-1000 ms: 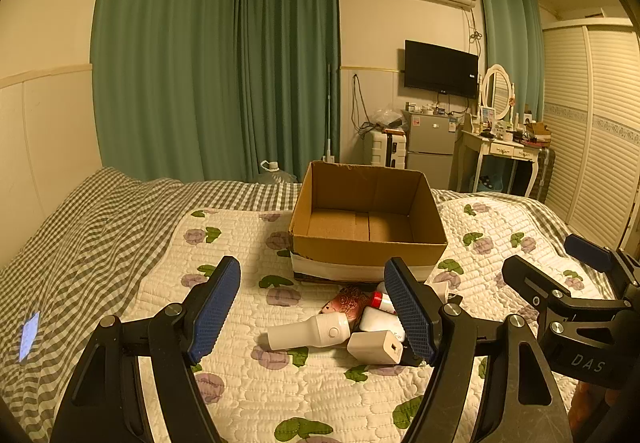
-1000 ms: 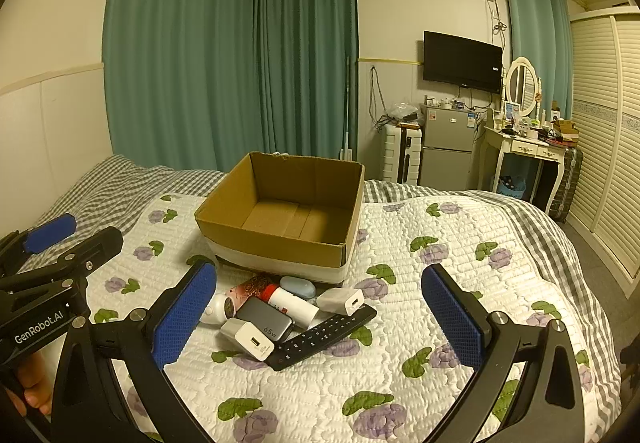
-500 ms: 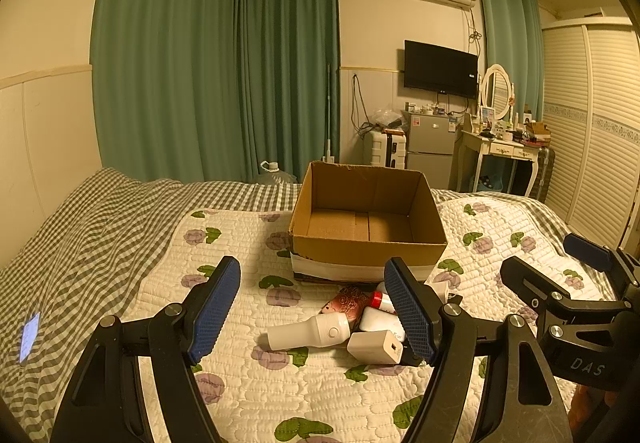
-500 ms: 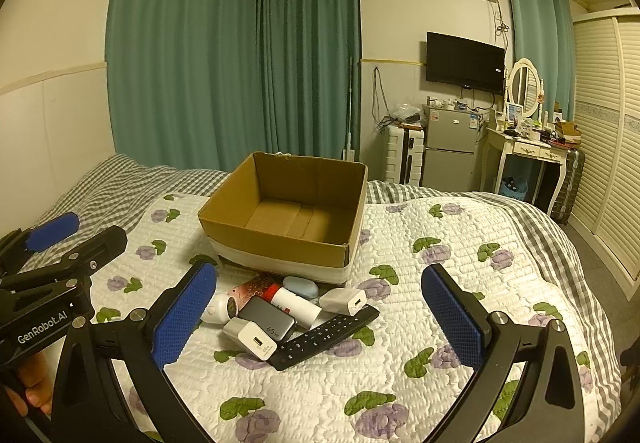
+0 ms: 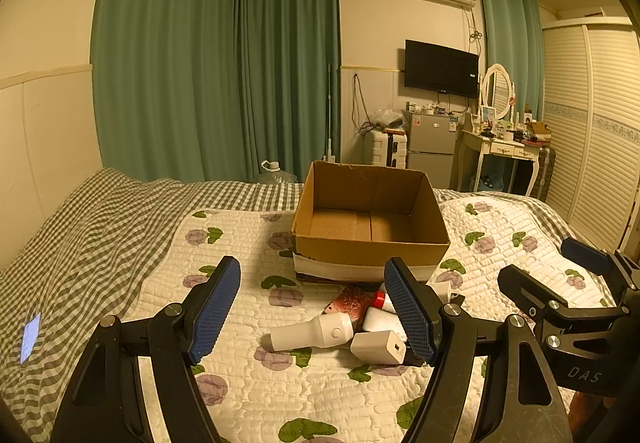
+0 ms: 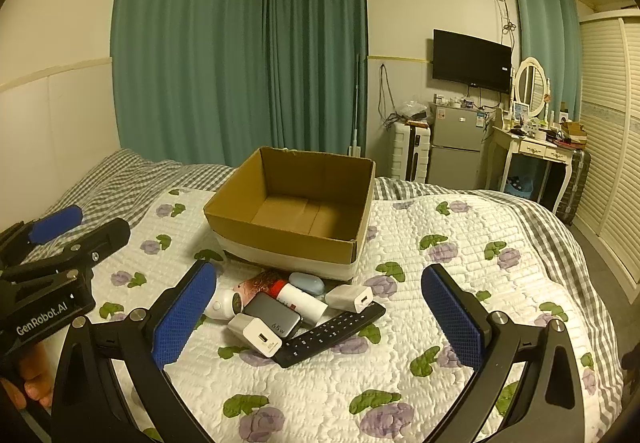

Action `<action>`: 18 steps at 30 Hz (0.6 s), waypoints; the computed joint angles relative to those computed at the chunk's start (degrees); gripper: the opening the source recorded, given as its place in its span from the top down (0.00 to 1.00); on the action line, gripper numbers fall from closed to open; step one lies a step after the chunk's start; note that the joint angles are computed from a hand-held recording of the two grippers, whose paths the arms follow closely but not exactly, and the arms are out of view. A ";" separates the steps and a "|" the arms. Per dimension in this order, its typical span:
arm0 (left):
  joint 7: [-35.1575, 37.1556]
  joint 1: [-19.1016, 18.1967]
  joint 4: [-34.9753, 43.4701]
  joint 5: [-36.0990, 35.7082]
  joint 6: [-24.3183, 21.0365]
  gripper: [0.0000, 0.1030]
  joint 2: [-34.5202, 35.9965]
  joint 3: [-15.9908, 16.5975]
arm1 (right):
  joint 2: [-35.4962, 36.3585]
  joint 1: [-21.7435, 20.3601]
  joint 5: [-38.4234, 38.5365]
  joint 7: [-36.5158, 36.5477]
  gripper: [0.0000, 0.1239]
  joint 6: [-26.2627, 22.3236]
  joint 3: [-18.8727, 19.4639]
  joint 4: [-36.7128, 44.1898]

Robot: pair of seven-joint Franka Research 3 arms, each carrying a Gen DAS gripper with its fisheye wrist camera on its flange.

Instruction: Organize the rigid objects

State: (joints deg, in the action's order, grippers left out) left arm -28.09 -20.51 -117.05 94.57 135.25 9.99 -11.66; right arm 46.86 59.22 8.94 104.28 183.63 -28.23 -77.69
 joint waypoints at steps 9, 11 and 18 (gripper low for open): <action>3.66 1.88 1.66 -4.01 3.62 0.25 3.37 1.53 | 2.58 -5.03 -3.41 0.31 0.17 -4.59 4.88 5.49; 5.44 2.31 2.83 -5.70 5.35 0.25 5.41 2.13 | 3.64 -6.75 -4.77 0.64 0.17 -6.25 6.61 7.56; 15.33 2.86 9.45 -13.21 12.70 0.25 13.84 4.85 | 8.47 -13.01 -9.45 -0.09 0.17 -13.57 14.16 16.74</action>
